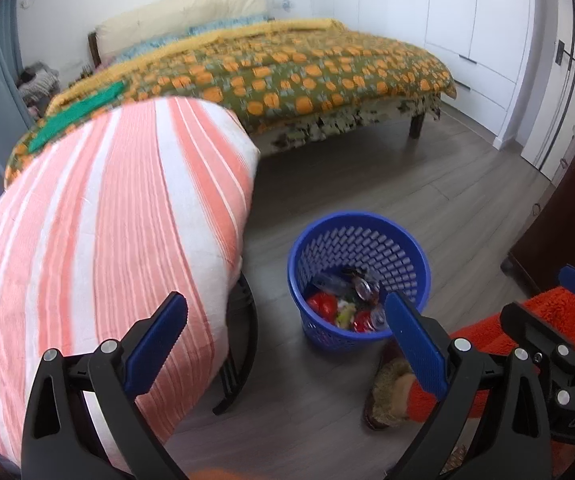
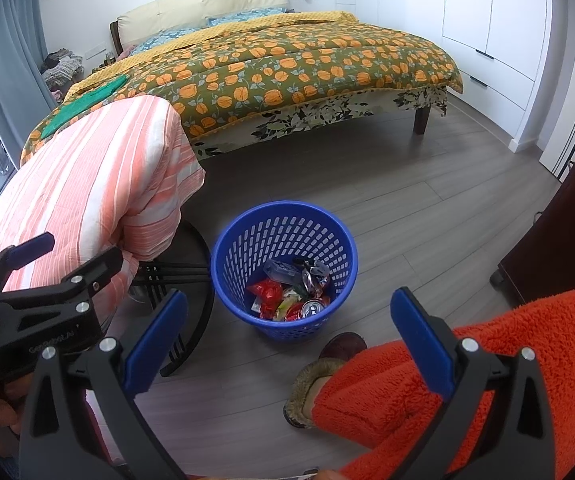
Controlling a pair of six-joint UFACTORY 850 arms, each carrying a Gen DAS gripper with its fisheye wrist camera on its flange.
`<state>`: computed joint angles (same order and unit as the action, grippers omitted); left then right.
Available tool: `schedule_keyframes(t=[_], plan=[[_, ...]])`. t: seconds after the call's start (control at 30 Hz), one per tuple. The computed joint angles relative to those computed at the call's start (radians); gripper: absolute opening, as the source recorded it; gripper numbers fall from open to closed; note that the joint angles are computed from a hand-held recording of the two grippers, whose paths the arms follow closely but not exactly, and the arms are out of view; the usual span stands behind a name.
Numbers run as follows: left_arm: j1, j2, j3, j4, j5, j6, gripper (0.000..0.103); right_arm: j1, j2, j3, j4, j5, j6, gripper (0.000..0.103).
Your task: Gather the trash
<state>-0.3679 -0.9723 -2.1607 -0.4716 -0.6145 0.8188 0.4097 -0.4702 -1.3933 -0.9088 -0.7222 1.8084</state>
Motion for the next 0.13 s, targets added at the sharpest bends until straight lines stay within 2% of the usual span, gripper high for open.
schedule_keyframes(t=[0.13], plan=[[-0.002, 0.0, 0.0, 0.014, 0.003, -0.019, 0.098, -0.003, 0.002, 0.002, 0.001, 0.002, -0.003, 0.098]])
